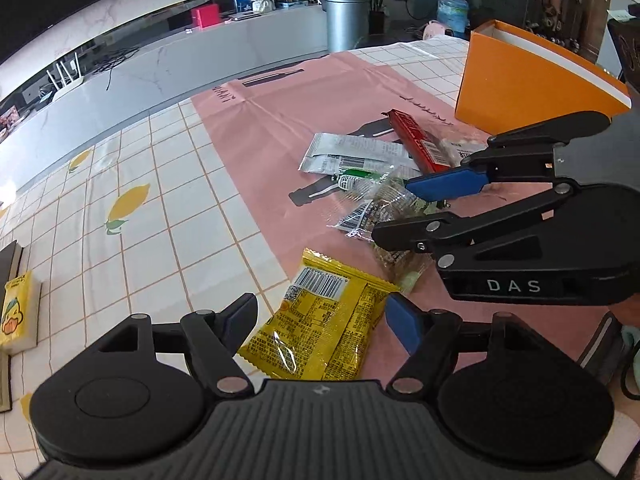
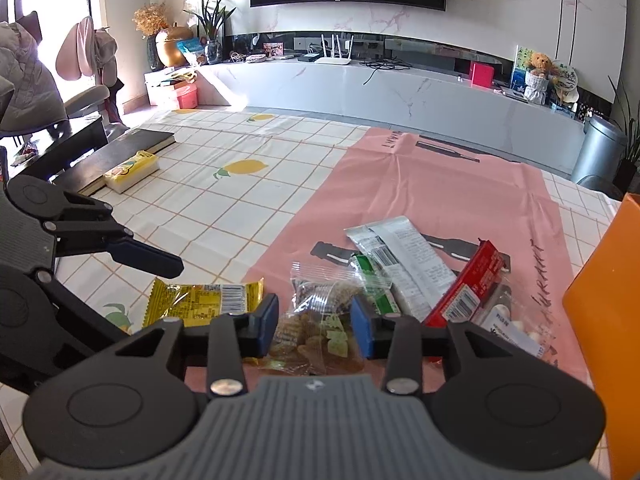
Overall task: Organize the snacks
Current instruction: 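Grasp the nut packet with the right tool while the left tool grasps the yellow wafer packet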
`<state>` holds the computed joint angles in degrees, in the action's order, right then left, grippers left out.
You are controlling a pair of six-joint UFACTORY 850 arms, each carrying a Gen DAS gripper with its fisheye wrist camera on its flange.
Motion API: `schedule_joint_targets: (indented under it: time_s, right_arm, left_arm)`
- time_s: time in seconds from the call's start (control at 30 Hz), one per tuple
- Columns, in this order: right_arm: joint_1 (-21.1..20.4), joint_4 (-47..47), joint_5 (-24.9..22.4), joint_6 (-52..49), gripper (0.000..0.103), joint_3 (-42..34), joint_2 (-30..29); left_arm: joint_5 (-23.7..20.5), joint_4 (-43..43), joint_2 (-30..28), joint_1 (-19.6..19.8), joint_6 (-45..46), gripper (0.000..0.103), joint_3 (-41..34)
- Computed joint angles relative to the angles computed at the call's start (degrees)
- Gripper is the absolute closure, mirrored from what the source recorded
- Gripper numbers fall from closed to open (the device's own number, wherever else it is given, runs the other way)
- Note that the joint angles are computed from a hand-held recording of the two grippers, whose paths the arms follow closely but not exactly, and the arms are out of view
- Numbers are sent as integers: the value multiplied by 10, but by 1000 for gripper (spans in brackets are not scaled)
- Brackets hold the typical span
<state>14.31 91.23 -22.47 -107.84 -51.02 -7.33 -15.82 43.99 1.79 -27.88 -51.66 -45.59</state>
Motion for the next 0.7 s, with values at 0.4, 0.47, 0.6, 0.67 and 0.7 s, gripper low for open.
schedule_joint_targets:
  time_s: [0.4,0.47,0.6,0.67,0.7]
  right_arm:
    - [-21,-54,-3,44,75,21,24]
    - [-28,-67,2,48,76,34,39]
    - [-43,-101,20,72,76,57,65]
    - [-52,-118,22,87,75,63,73]
    - [-57,-120,21,87,74,66,76]
  left_arm:
    - [-5,-100,-26,10,111,16,-15]
    - [-8,-99,-26,10,98,16,-15]
    - [-16,-97,-25,2,54,21,-15]
    - [-26,-90,-24,-7,27,22,-16]
    - [-32,-83,-25,-13,13,22,-17]
